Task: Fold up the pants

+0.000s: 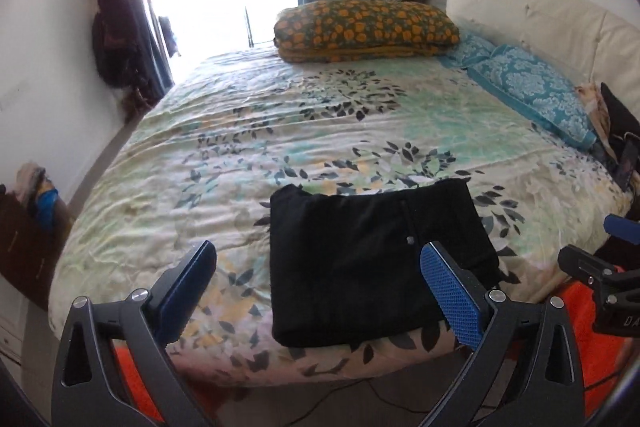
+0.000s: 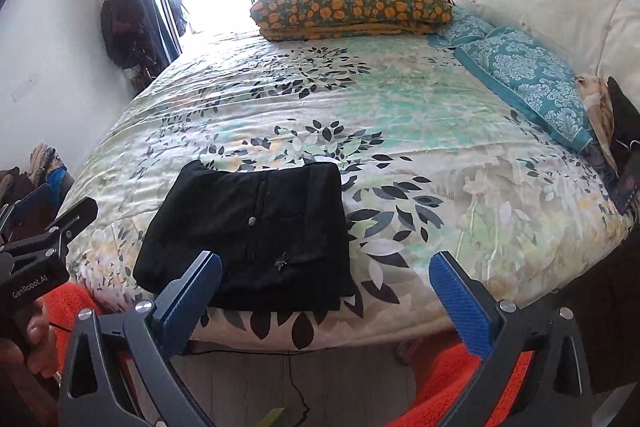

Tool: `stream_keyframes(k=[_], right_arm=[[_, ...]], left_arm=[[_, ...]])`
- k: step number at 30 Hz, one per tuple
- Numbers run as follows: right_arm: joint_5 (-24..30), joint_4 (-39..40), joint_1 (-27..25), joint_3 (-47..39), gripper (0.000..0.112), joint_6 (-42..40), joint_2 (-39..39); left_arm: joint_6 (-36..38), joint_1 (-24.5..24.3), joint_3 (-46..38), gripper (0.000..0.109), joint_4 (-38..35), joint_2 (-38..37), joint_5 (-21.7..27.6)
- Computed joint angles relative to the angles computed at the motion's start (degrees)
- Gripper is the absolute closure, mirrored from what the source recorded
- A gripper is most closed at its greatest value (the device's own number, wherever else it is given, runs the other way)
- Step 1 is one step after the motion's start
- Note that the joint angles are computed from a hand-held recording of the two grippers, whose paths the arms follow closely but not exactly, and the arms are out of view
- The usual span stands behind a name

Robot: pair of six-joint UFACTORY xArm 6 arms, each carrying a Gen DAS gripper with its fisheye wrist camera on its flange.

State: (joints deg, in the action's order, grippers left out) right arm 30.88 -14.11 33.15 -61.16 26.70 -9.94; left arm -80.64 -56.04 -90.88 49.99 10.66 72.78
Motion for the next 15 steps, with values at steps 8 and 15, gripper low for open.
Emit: stream_keyframes(k=[8, 15], right_arm=[[2.6, -8.1, 4.2, 2.1, 0.009, 6.9, -2.3], [9.3, -14.4, 7.4, 0.6, 0.009, 10.4, -4.8]], left_arm=[[1.5, -3.9, -4.9, 0.006, 1.7, 3.2, 14.0], [1.7, -4.1, -4.9, 0.006, -5.9, 1.3, 11.0]])
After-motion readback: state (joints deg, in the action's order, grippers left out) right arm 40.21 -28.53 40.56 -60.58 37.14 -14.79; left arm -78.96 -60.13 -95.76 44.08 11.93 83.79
